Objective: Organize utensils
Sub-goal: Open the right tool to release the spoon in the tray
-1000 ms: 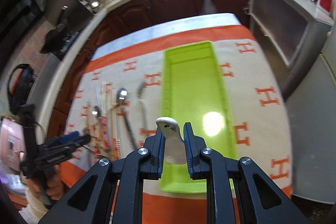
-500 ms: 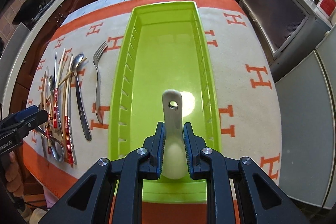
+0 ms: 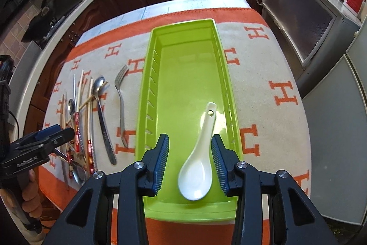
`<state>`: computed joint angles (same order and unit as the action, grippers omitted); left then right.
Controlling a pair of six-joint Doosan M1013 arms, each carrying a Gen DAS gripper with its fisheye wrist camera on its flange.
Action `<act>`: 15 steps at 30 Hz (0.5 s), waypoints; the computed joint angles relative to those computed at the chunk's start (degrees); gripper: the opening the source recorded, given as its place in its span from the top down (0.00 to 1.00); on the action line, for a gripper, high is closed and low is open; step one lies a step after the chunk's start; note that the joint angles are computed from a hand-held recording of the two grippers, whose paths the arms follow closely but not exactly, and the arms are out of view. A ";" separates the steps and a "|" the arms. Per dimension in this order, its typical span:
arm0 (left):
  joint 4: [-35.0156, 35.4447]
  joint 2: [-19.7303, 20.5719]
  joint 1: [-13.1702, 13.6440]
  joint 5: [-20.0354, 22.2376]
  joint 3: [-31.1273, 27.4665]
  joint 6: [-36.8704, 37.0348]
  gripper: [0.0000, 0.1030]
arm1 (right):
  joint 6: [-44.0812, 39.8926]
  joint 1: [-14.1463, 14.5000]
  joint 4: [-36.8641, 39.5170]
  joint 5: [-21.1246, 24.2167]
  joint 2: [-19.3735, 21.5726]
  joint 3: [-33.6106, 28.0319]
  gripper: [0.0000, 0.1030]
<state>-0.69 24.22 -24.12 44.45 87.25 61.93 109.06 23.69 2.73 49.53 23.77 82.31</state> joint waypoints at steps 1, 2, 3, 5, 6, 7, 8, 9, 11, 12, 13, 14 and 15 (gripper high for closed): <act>-0.18 0.09 -0.07 -0.04 -0.25 0.12 0.30 | 0.05 0.08 -0.10 -0.32 -0.26 0.16 0.62; -0.40 0.16 -0.11 -0.15 -0.44 0.29 0.30 | 0.23 0.17 -0.37 -0.66 -0.53 0.41 0.62; -0.69 0.26 -0.16 -0.31 -0.74 0.48 0.30 | 0.71 0.30 -0.89 -1.10 -0.80 0.64 0.62; -1.17 0.43 -0.30 -0.62 -1.24 0.69 0.30 | 1.40 0.45 -1.61 -1.85 -1.33 1.13 0.62; -1.43 0.54 -0.36 -0.82 -1.56 0.77 0.30 | 1.73 0.45 -1.78 -2.24 -1.57 1.40 0.62; -1.47 0.66 -0.46 -1.01 -1.87 0.60 0.30 | 1.96 0.40 -1.79 -2.56 -1.78 1.63 0.62; -1.35 0.81 -0.58 -1.11 -2.18 0.32 0.30 | 2.26 0.30 -1.68 -3.10 -2.10 1.93 0.62; -1.16 1.02 -0.68 -1.21 -2.53 0.04 0.30 | 2.34 0.18 -1.54 -3.51 -2.25 2.19 0.62; -0.57 1.51 -0.91 -1.09 -3.26 -0.66 0.30 | 2.77 -0.12 -1.14 -4.36 -2.72 2.74 0.62; -0.43 1.78 -0.99 -0.98 -3.59 -0.95 0.30 | 2.83 -0.23 -0.98 -4.73 -2.86 2.97 0.62; -0.44 2.23 -1.04 -0.68 -4.14 -1.17 0.30 | 3.21 -0.32 -1.08 -5.16 -3.13 3.27 0.62; -0.54 2.53 -1.06 -0.44 -4.46 -1.27 0.30 | 3.39 -0.41 -1.12 -5.52 -3.28 3.51 0.62; -0.75 2.89 -1.04 -0.14 -4.86 -1.34 0.30 | 3.51 -0.50 -1.09 -5.93 -3.45 3.76 0.62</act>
<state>-1.44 27.11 -25.16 44.30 82.39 60.60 112.57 23.18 1.64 43.61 20.32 86.07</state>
